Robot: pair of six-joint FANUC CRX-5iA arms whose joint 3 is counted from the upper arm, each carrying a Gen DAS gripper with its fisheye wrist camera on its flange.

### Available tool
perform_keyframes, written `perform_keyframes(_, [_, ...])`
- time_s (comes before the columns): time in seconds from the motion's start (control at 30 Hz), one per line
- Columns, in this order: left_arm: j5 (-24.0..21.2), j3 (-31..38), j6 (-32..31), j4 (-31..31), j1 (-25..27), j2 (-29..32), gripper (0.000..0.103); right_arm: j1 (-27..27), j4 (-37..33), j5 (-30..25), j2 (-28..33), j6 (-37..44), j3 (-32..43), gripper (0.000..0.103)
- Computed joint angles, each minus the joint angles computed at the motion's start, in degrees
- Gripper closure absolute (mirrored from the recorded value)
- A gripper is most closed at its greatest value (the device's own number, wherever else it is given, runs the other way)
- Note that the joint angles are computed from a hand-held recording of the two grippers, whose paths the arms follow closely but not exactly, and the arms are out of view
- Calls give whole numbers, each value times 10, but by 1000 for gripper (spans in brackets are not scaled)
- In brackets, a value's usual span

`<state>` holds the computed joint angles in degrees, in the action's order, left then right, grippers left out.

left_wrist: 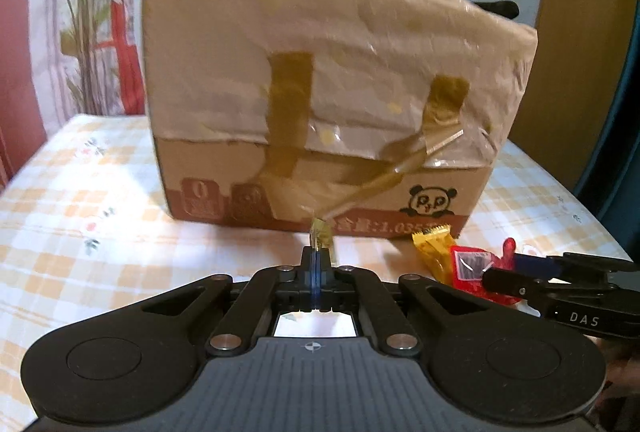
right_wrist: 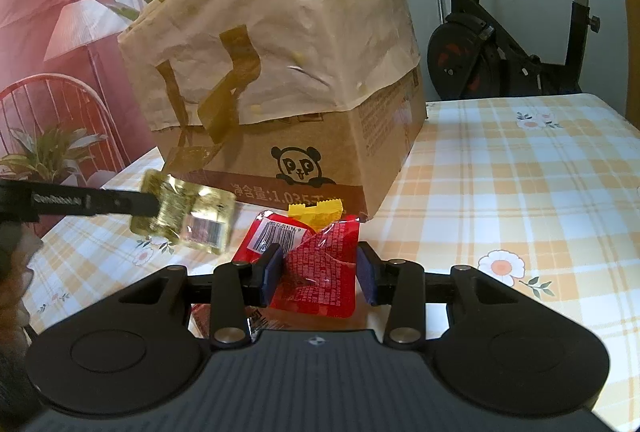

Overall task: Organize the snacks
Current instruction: 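Carry red pack and gold pack over the box and open both tools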

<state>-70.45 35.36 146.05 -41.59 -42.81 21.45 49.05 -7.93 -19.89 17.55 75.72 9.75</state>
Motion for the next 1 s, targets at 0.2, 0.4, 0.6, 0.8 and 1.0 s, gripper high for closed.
perform_keyframes(0.2, [2,-18,14,-41,-19,-32,102,8,51,10,-6,-39,-16,61])
perform_keyframes(0.4, [10,-37,48,-87,-41,-66,102,14,61,5,-16,-28,-13,61])
perform_keyframes(0.6, [4,-44,70,-134,-65,-88,102,20,65,26,-30,-8,-5,61])
perform_keyframes(0.8, [-11,-44,88,-177,-83,-102,102,24,56,48,-33,23,20,61])
perform_keyframes(1.0, [-10,-33,89,-210,-84,-107,102,27,45,61,-25,66,58,61])
